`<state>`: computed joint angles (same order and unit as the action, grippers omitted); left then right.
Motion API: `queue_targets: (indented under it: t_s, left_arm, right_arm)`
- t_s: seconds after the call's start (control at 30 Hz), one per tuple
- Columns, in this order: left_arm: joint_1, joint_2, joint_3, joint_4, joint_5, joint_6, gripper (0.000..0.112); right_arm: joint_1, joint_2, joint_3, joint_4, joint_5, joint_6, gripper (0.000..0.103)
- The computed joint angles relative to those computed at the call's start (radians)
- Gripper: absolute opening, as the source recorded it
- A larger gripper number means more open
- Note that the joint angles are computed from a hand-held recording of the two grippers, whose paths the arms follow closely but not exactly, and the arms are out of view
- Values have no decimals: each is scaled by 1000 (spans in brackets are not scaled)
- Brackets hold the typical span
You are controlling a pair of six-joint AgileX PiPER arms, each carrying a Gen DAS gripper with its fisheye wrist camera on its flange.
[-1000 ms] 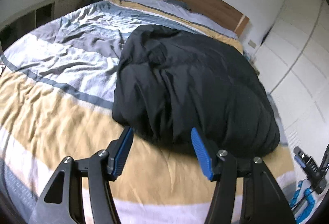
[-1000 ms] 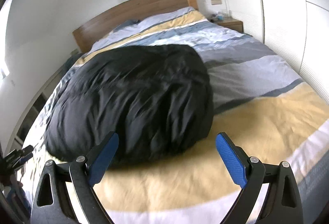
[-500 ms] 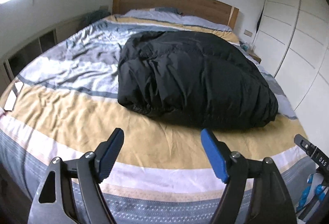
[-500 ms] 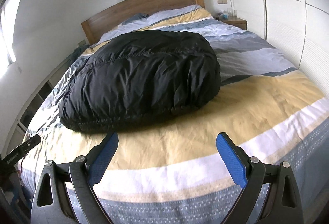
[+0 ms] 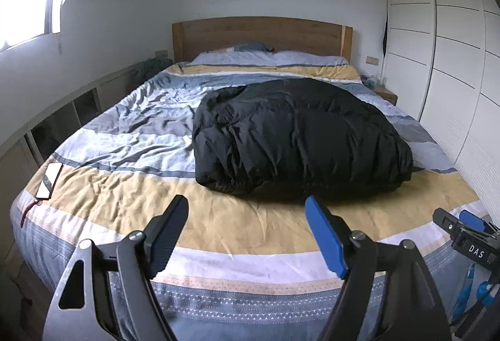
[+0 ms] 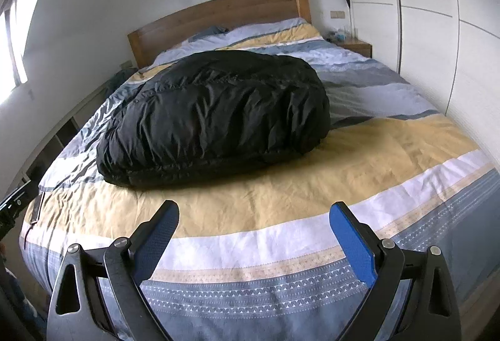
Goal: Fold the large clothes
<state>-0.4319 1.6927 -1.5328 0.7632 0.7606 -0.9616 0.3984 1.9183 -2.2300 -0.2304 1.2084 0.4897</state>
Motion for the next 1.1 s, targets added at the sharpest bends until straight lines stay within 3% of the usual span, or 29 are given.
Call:
queue_targets:
  t_s: [0.23,0.47,0.7,1.1]
  left_arm:
    - [-74,-17,10,120,106,-92,76]
    - [-87,-61,64,131,77,-133,76]
    - [-119,-79,97,186,95,-177,76]
    - [-97,-115,137,136,45,-158,76]
  right_arm:
    - [29,-61,84,-35,-28,19,96]
    - [48,-118,143,-67,-49,37,96]
    - [68,-151,187,-91,-64,58,97]
    - [93,-169,213,-119,-66,76,97]
